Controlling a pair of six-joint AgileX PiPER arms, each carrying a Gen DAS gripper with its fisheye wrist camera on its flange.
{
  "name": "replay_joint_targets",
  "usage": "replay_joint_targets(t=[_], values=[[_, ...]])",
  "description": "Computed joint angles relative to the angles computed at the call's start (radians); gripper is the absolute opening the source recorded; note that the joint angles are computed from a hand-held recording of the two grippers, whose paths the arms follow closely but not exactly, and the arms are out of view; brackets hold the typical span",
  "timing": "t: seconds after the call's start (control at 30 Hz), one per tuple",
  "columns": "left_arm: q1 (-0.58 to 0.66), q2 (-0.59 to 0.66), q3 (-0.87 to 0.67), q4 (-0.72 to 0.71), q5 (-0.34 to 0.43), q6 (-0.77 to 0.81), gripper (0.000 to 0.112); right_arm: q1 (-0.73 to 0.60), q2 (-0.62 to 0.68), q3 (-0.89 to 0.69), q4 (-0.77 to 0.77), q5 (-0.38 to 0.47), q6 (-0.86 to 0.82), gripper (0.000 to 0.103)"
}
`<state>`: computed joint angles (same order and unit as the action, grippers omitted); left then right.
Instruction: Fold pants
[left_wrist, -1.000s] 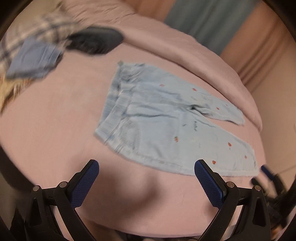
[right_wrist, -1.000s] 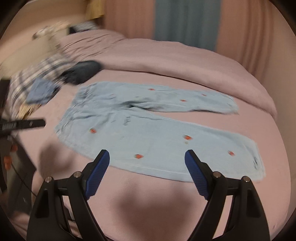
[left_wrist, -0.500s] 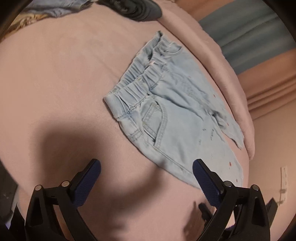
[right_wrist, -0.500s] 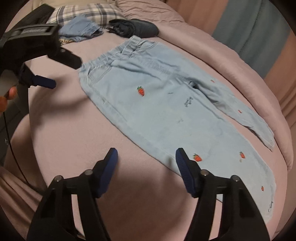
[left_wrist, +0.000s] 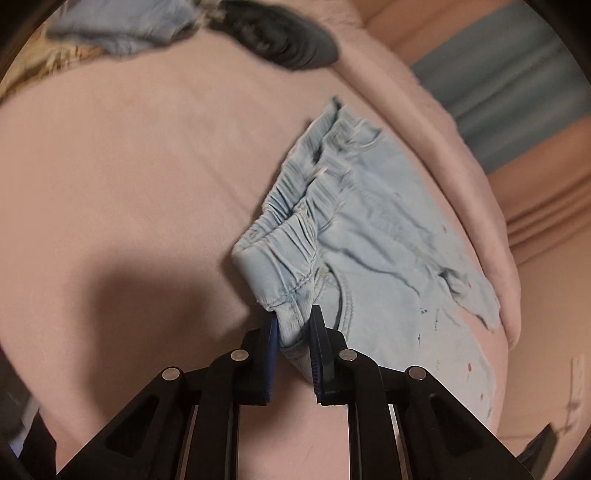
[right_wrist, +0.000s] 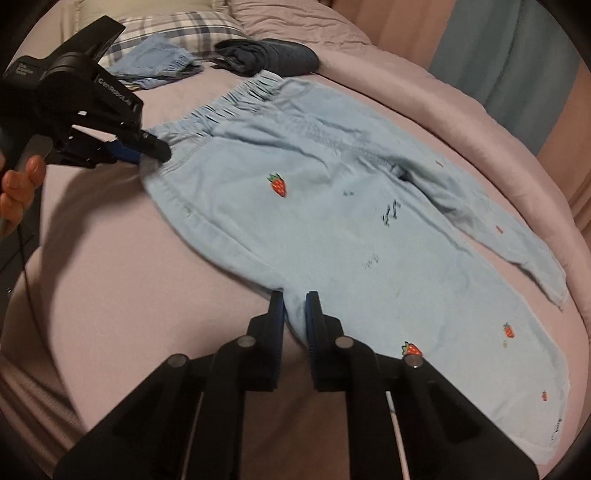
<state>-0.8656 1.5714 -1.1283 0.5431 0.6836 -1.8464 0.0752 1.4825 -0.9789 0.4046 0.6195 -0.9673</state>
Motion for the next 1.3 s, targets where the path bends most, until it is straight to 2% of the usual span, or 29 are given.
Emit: replay_joint_targets(t=[0.07,0.13,0.2,0.23,0.27,0.3,0.33,0.43,0.5,0.57,0.63,0.73,0.8,0.87,0.97,1.1,1.13,1.17,1.2,1.27,1.3], values=[[-0.038,-0.009,0.006,0.032,0.06,-0.026,0.015,-0.015,-0.047,0.01,0.022,0.047,-0.056,0.012],[-0.032,-0.003,0.028,-0.003,0.053,-0.015,0.015,-0.032,-0.059,0.015,0.06,0.105,-0.118,0.012],[-0.008,-0.004,0.055,-0.048,0.013,0.016,0.016,-0.011,-0.027,0.046,0.048,0.064,-0.125,0.016],[-0.009,-0.011,0.056,-0.054,0.019,0.024,0.018,-0.005,-0.006,0.052,0.042,0.051,-0.111,0.017],[-0.012,-0.013,0.041,-0.063,0.05,0.049,0.023,-0.01,0.008,0.049,0.048,0.052,-0.102,0.016],[-0.016,-0.012,0.011,-0.083,0.112,0.093,0.036,-0.028,0.012,0.03,0.065,0.081,-0.095,0.025],[-0.031,-0.014,-0.013,-0.085,0.173,0.118,0.044,-0.06,0.02,-0.01,0.09,0.15,-0.101,0.039],[-0.106,-0.034,-0.074,0.015,0.368,0.125,0.046,-0.203,0.013,-0.093,0.231,0.319,-0.192,0.044],[-0.134,-0.02,-0.125,0.06,0.428,0.132,0.046,-0.298,0.012,-0.145,0.265,0.366,-0.192,0.046],[-0.135,-0.009,-0.157,0.081,0.425,0.161,0.046,-0.384,0.055,-0.22,0.227,0.354,-0.112,0.046],[-0.121,0.025,-0.204,0.076,0.388,0.21,0.049,-0.476,0.116,-0.298,0.181,0.34,0.015,0.046],[-0.098,0.112,-0.303,0.052,0.365,0.3,0.049,-0.709,0.25,-0.455,0.196,0.377,0.238,0.046],[-0.078,0.156,-0.356,0.018,0.338,0.364,0.049,-0.83,0.313,-0.524,0.176,0.346,0.341,0.049],[-0.064,0.214,-0.437,-0.003,0.345,0.421,0.049,-0.928,0.398,-0.62,0.152,0.337,0.432,0.05],[-0.057,0.29,-0.532,0.005,0.369,0.46,0.049,-1.018,0.515,-0.753,0.106,0.339,0.569,0.056],[-0.037,0.386,-0.638,-0.012,0.419,0.52,0.052,-1.024,0.625,-0.844,0.126,0.37,0.615,0.056],[-0.032,0.407,-0.658,-0.022,0.432,0.531,0.053,-1.008,0.631,-0.833,0.126,0.338,0.603,0.045],[-0.025,0.425,-0.671,-0.038,0.441,0.547,0.053,-0.984,0.628,-0.819,0.105,0.294,0.598,0.03],[-0.018,0.441,-0.679,-0.056,0.453,0.563,0.053,-0.962,0.633,-0.827,0.09,0.289,0.596,0.011],[-0.005,0.469,-0.693,-0.095,0.492,0.594,0.053,-0.969,0.65,-0.868,0.116,0.347,0.58,0.01],[0.0,0.473,-0.679,-0.104,0.493,0.601,0.053,-0.959,0.621,-0.849,0.095,0.332,0.563,0.01]])
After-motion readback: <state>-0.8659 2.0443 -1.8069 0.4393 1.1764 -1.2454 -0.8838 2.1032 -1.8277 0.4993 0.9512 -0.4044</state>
